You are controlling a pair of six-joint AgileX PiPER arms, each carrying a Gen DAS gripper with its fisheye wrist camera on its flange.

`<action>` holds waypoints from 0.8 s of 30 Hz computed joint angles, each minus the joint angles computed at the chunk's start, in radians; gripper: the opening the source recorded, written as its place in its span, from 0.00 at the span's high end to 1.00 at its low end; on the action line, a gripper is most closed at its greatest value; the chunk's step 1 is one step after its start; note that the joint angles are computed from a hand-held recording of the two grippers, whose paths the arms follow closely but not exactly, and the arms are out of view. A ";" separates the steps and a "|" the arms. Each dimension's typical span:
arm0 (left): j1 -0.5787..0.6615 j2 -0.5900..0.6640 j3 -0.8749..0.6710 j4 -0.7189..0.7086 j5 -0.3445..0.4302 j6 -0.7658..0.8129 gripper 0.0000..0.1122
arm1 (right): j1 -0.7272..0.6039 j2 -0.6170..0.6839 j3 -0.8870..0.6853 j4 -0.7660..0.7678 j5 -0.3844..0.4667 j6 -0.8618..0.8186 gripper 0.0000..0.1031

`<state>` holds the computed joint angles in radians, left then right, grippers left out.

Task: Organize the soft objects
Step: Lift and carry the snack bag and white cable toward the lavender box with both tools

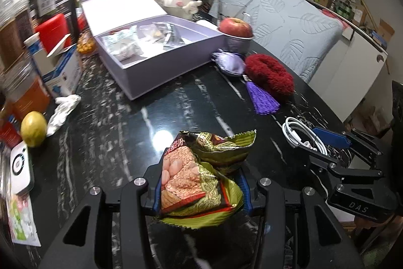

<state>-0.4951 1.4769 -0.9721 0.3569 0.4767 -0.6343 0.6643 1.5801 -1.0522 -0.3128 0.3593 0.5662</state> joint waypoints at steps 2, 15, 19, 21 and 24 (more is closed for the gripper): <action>0.019 -0.023 0.015 -0.001 0.001 -0.002 0.59 | 0.025 0.018 -0.030 -0.039 0.013 0.027 0.49; 0.145 -0.094 0.005 0.023 0.021 0.023 0.59 | 0.065 0.129 -0.255 0.133 0.029 -0.221 0.49; 0.183 -0.084 -0.027 -0.027 0.010 0.097 0.59 | 0.065 0.158 -0.338 0.160 0.049 -0.282 0.49; 0.198 -0.074 -0.053 -0.048 0.005 0.134 0.59 | 0.062 0.172 -0.375 0.177 0.056 -0.308 0.49; 0.218 -0.055 -0.095 -0.058 -0.009 0.164 0.59 | 0.050 0.205 -0.448 0.207 0.075 -0.349 0.49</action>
<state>-0.2775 1.4217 -1.0666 0.2992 0.4681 -0.4703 0.7142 1.7851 -1.5006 -0.1056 0.4345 0.2170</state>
